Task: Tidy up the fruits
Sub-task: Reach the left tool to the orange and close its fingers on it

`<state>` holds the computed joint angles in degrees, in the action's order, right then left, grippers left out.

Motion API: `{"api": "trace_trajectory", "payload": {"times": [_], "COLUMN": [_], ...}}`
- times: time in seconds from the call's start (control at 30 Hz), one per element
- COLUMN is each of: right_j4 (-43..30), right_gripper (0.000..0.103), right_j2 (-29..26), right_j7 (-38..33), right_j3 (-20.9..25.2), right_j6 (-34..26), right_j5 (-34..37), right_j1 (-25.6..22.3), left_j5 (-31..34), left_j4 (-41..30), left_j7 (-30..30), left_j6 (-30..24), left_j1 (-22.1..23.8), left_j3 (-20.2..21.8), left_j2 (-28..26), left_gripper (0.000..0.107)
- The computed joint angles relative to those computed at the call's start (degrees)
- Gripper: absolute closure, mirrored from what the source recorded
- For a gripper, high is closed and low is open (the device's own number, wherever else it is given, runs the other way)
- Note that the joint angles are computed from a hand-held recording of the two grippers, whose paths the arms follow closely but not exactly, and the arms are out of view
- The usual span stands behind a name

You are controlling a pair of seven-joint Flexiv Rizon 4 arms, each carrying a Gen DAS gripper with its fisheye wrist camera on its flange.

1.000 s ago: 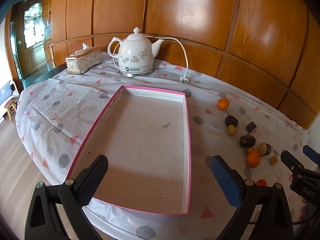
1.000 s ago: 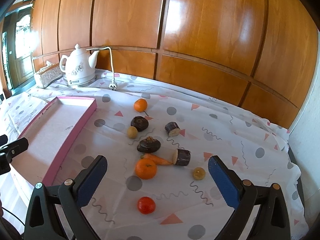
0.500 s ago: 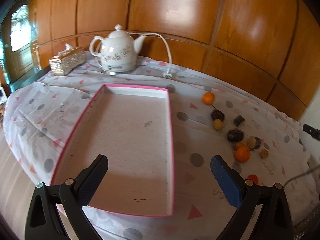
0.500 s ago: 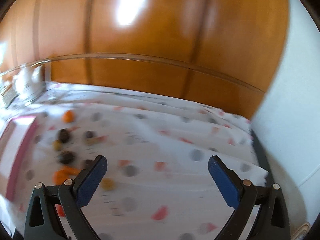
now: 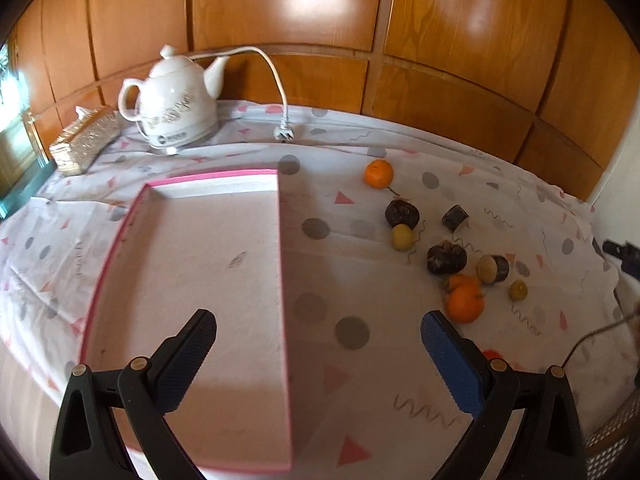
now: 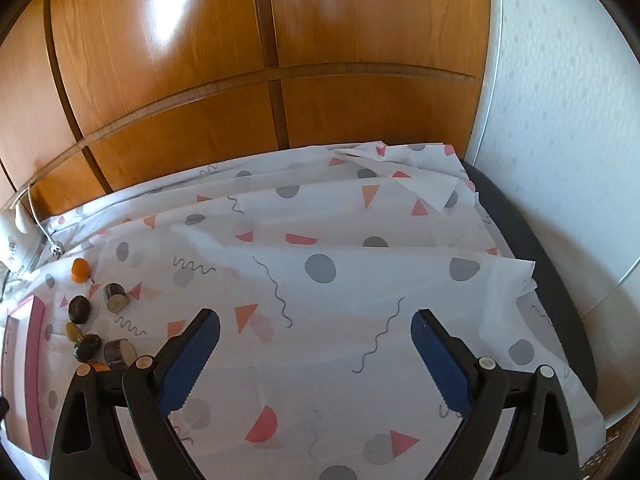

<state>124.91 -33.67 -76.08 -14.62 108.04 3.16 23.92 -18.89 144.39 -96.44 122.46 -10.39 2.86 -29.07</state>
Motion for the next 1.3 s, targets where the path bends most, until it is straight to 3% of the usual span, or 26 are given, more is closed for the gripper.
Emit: {"api": "trace_trajectory", "payload": {"times": [0.13, 0.23, 0.43, 0.67, 1.07, 1.13, 1.3], "right_j4": [-0.1, -0.8, -2.6, -3.0, -4.8, -5.0, -5.6], "right_gripper": [0.005, 0.005, 0.005, 0.007, 0.01, 0.01, 0.012], "right_j2": [0.6, 0.8, 0.5, -0.1, -1.2, -1.3, -1.6], "right_j7": [0.0, 0.6, 2.3, 3.0, 3.3, 3.3, 3.1], "right_j3": [3.6, 6.3, 19.1, 22.6, 24.8, 25.4, 27.8], "right_j6": [-1.2, -3.2, -6.7, -7.8, -11.3, -11.8, -12.4], "right_j5": [-2.1, -4.0, -9.7, -13.1, -14.2, -14.0, -13.3], "right_j1": [-3.6, -6.6, -19.5, -22.6, -25.0, -25.7, -27.8], "left_j5": [0.1, 2.1, 1.9, 1.0, 2.6, 2.9, 3.4], "left_j4": [-4.8, -9.0, -18.8, -31.4, -47.7, -48.8, -44.8], "left_j7": [0.0, 0.0, 0.8, 2.8, -0.6, -0.9, -0.3], "left_j6": [-5.1, -9.0, -15.4, -23.5, -36.0, -37.6, -33.3], "left_j1": [2.1, 4.6, 5.1, 1.4, 0.9, 2.8, 7.6], "left_j3": [-0.9, -2.3, -2.1, 2.1, 4.4, 2.5, -3.4], "left_j2": [-0.8, -2.0, -6.2, -12.3, -21.5, -22.4, -20.4], "left_gripper": [0.005, 0.024, 0.027, 0.027, 0.045, 0.066, 0.067]}}
